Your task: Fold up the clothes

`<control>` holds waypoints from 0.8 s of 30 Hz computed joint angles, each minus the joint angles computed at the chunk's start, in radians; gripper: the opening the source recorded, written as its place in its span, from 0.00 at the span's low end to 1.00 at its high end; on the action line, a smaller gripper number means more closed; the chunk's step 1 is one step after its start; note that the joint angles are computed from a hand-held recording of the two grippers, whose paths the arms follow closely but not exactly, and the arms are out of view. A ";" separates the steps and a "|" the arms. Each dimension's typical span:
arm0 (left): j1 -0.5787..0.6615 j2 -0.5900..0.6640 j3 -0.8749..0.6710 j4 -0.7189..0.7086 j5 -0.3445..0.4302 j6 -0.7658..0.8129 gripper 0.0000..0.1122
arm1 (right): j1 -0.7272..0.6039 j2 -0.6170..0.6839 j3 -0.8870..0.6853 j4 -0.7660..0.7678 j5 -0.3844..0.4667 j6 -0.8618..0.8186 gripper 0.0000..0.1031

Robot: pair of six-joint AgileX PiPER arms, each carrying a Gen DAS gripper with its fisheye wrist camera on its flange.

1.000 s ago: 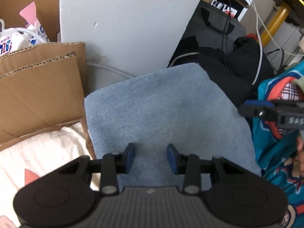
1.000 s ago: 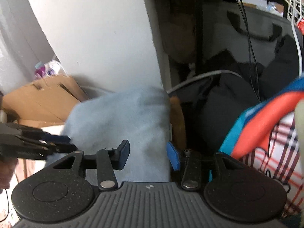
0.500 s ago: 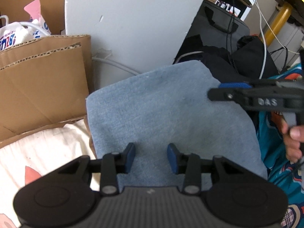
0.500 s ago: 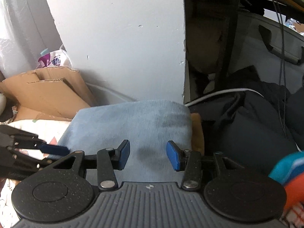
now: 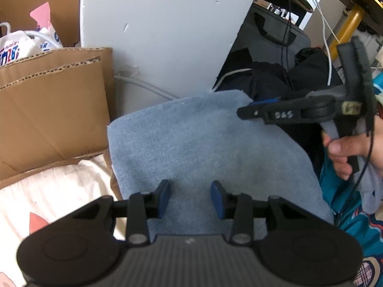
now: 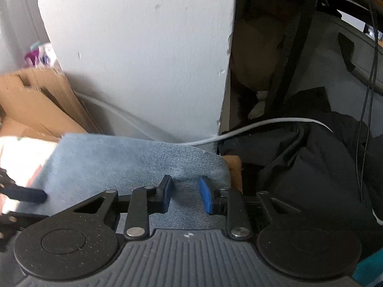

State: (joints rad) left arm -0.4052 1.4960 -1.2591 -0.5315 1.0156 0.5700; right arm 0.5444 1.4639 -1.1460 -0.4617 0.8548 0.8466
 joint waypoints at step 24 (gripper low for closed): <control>0.136 -0.088 0.110 -0.162 0.139 0.041 0.21 | 0.389 -0.116 0.053 -0.024 0.072 0.322 0.33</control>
